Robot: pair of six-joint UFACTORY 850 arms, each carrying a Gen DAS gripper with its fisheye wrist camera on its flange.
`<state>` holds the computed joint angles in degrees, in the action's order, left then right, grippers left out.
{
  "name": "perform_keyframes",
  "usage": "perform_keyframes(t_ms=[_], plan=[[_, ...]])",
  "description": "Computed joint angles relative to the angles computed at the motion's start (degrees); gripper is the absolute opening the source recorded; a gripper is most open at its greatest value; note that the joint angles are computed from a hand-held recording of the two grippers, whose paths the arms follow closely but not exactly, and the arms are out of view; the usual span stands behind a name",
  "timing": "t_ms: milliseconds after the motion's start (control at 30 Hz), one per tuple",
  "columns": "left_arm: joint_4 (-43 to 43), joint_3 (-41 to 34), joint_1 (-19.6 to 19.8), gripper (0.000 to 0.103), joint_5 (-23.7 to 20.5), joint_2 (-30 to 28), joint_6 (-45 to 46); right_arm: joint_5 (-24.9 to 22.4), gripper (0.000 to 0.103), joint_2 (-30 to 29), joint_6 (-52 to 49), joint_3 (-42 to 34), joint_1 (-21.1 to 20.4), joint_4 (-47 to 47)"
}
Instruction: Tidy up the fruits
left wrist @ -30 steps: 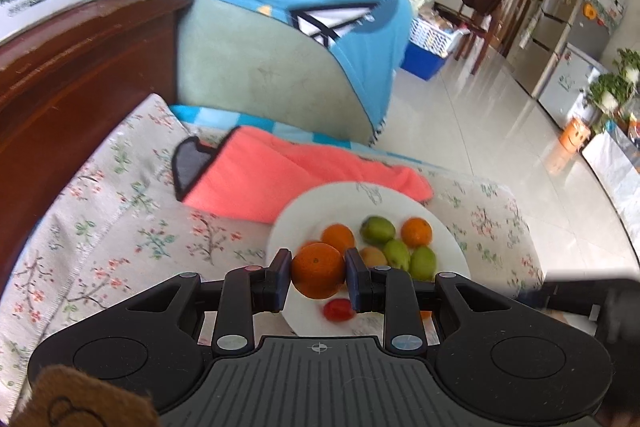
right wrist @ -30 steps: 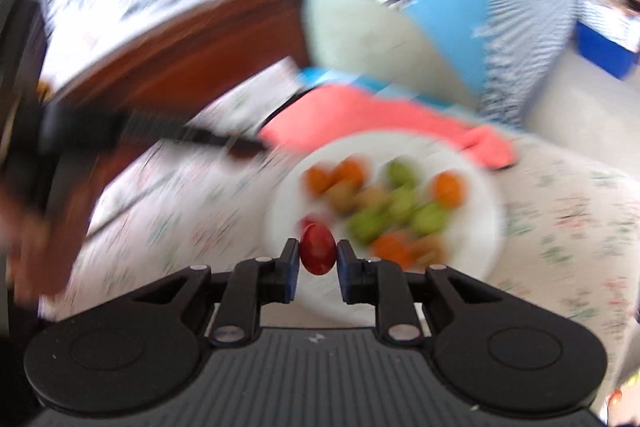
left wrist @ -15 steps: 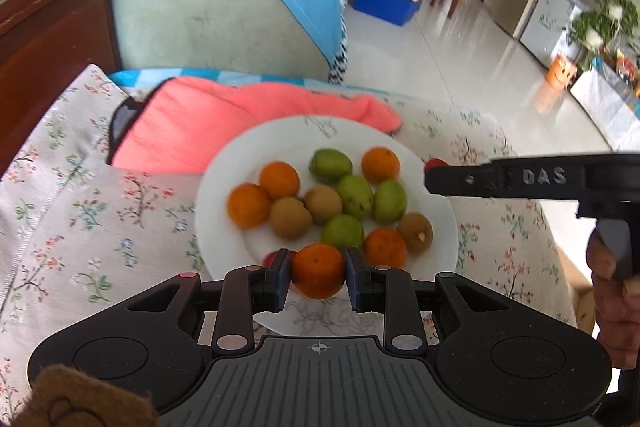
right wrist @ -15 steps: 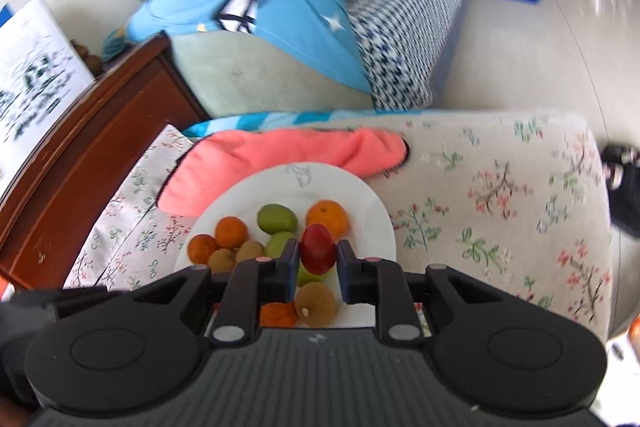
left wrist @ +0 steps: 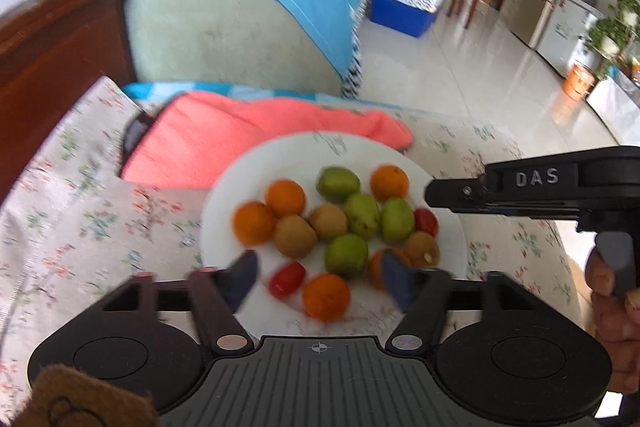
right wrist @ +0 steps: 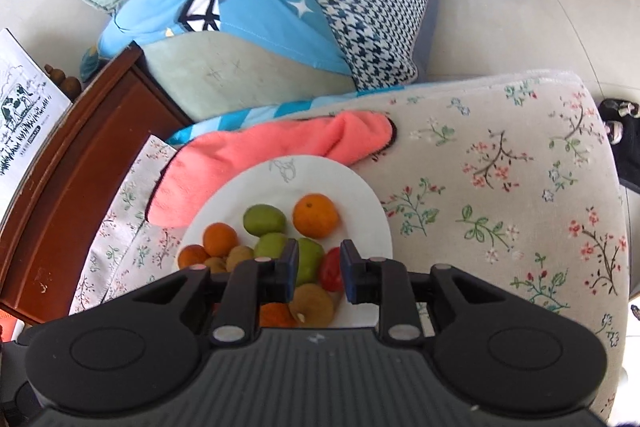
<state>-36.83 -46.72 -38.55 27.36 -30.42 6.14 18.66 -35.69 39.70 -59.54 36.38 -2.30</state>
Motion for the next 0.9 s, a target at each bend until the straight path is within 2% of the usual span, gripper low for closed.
perform_keyframes(t_ms=[100,167,233,333,433,567,700,767,900], plan=[[-0.87,0.81,-0.26,0.083,1.23,1.38,0.4,0.89,0.03,0.95,-3.25,0.51,0.41,2.89],[-2.95,0.94,-0.3,0.091,0.84,2.06,1.32,0.12,0.039,1.53,-8.93,0.5,1.03,8.47],[-7.01,0.72,-0.37,0.092,0.1,2.47,4.18,-0.96,0.048,2.2,-15.05,0.67,1.77,15.35],[-13.0,0.35,-0.47,0.095,-1.01,2.84,8.84,-1.99,0.053,3.12,-21.64,1.11,2.63,22.75],[-20.49,-0.35,-0.52,0.096,-2.32,2.83,15.42,-2.41,0.068,3.64,-30.76,1.19,3.72,31.92],[-27.29,-0.67,-0.39,0.096,-3.15,2.9,21.23,-2.88,0.076,4.4,-45.1,1.44,5.38,47.12],[-34.92,-0.92,-0.67,0.096,-2.67,2.94,28.59,-2.99,0.08,4.99,-52.04,2.16,6.49,55.13],[-37.99,-0.97,-0.82,0.096,-2.22,2.95,31.55,-2.76,0.085,5.0,-59.04,2.1,7.18,62.67],[-42.82,-1.1,-0.77,0.097,-2.09,3.11,35.79,-2.2,0.088,4.87,-66.46,1.96,8.05,70.45]])
